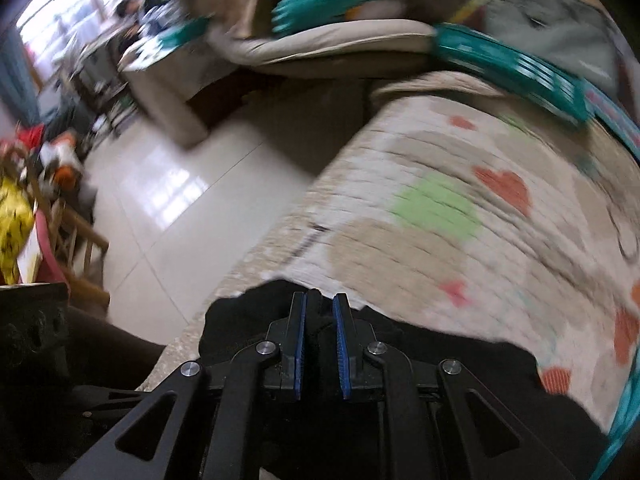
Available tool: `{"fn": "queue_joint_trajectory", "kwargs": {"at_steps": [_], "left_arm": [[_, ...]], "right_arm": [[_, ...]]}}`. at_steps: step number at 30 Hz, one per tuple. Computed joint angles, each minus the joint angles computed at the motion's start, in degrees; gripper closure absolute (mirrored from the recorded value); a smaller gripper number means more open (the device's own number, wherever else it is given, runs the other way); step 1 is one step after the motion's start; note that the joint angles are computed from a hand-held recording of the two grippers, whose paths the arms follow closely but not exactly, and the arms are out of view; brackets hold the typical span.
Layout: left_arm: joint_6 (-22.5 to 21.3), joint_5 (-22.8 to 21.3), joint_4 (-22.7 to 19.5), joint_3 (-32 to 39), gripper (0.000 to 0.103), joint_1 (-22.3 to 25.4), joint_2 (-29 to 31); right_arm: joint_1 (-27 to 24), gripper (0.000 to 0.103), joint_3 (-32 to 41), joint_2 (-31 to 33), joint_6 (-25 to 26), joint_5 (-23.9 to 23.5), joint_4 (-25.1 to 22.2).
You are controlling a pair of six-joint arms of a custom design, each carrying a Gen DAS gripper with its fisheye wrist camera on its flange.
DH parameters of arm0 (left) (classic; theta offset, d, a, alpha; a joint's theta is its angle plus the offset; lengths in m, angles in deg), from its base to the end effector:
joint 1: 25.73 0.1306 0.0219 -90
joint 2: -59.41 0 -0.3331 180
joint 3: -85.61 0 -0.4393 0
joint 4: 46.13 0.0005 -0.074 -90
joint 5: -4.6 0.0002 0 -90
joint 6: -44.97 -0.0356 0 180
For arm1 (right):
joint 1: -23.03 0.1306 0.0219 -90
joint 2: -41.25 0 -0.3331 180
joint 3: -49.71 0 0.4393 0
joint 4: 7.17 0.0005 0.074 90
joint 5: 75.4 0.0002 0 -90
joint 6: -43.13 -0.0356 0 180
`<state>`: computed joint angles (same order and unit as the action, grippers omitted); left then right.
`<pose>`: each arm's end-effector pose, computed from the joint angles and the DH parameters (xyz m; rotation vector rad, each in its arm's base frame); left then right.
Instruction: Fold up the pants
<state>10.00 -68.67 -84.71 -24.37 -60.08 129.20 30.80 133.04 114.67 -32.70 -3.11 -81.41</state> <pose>0.3496 -0.2519 0.3777 -0.2705 2.4619 -1.0991 0.4010 0.0651 0.4281 -0.5975 2.5875 0.3791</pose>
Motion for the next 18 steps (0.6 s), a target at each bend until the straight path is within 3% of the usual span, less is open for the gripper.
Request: {"fn": "queue_joint_trajectory", "kwargs": {"at_steps": [6,12,13,16,18], "left_arm": [[-1.3,-3.0,-2.6,3.2,0.082,-1.9,2.3],[0.9,-4.4,-2.0,-1.4,0.082,-2.0,-0.3],[1.8,-3.9,-1.5,-2.8,0.082,-1.9,-0.9],[3.6,-2.2,0.4,-6.3,0.082,-1.5,-2.1],[4.0,-1.6,1.4,-7.6,0.082,-1.3,-2.6]], "right_arm": [[-2.9,0.089,-0.2,-0.7,0.2,-2.9,-0.4],[0.5,0.084,-1.3,0.4,1.2,-1.2,-1.4],[1.1,0.078,-1.4,0.9,1.0,-0.5,-1.7],[2.2,0.047,-1.9,1.3,-0.5,0.8,-0.7],[2.9,0.04,-1.8,1.6,-1.0,1.1,-0.2]]}}
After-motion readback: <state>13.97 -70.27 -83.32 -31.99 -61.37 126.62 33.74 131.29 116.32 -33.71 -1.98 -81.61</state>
